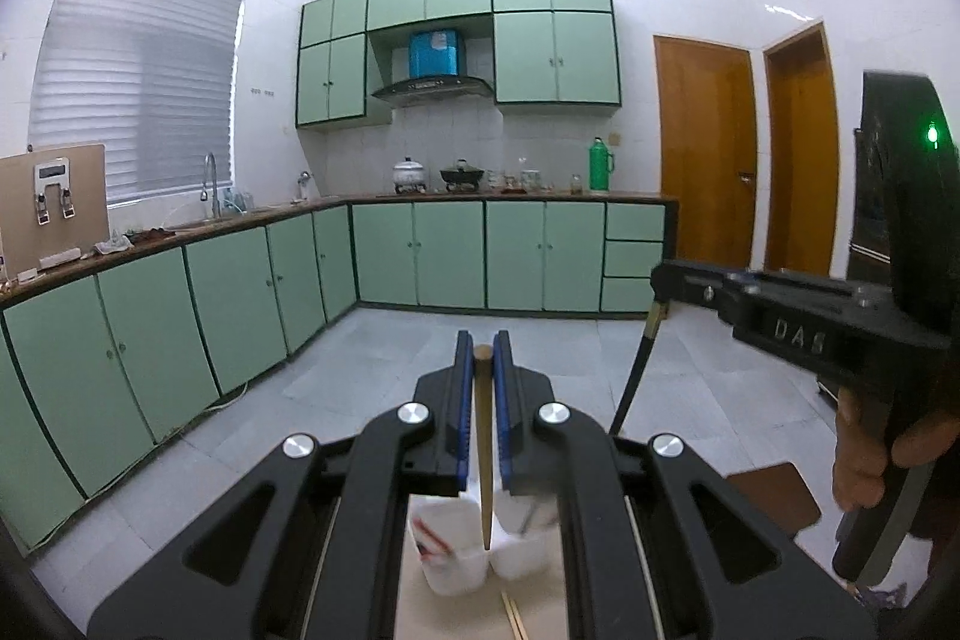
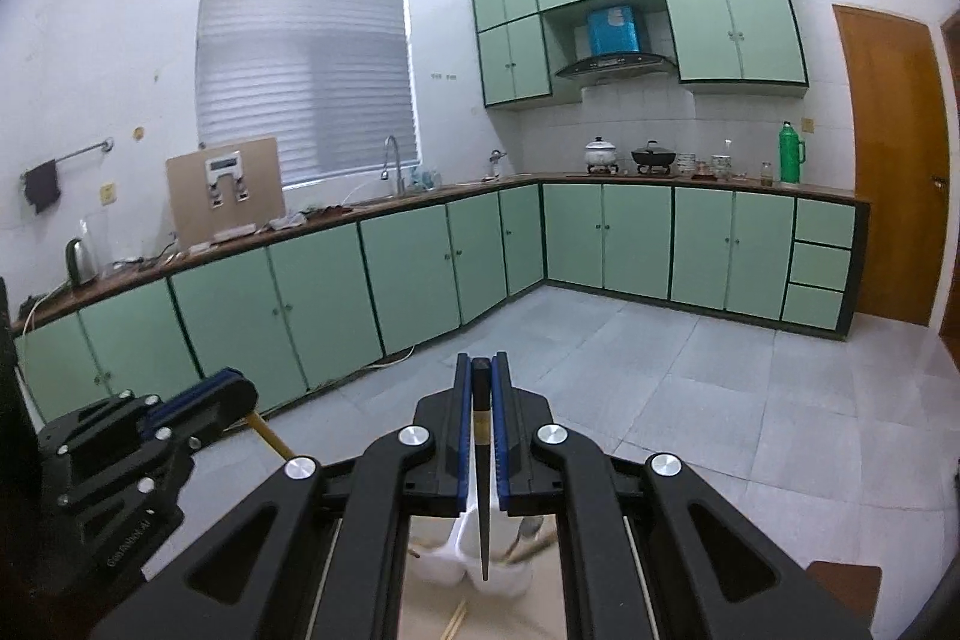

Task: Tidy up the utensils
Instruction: 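Lift both held chopsticks and carry them over the white holder, then open both tools to drop the chopsticks into the white holder, then move both open tools back to the two red chopsticks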

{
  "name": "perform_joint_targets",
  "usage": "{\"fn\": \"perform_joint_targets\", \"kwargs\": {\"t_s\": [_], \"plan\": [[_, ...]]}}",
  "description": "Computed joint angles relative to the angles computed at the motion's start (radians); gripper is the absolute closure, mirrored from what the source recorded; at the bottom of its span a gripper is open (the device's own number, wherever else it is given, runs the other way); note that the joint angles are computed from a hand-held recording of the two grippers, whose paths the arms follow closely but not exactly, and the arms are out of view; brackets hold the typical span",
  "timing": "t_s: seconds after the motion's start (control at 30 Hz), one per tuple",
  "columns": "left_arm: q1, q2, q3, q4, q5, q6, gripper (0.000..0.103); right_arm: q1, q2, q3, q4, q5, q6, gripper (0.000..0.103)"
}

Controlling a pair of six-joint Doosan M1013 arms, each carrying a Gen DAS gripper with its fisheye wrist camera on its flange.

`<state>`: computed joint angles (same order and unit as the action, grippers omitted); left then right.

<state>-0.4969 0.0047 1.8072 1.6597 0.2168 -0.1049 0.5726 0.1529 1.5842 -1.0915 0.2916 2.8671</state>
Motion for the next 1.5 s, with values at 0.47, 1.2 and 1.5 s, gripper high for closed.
{"fn": "perform_joint_targets", "kwargs": {"t_s": [0.47,1.2,1.5], "plan": [[0.056,0.158,-0.106,-0.526,-0.018,0.488,0.097,-0.022,0.115,-0.056,0.188,0.008,-0.202,0.097],[0.085,0.112,-0.028,-0.756,-0.018,0.708,0.06,-0.007,0.057,0.062,0.039,0.072,0.0,0.043],[0.05,0.006,0.118,-0.497,0.002,0.388,0.039,0.052,-0.033,0.224,-0.22,0.114,0.345,0.011]]}}
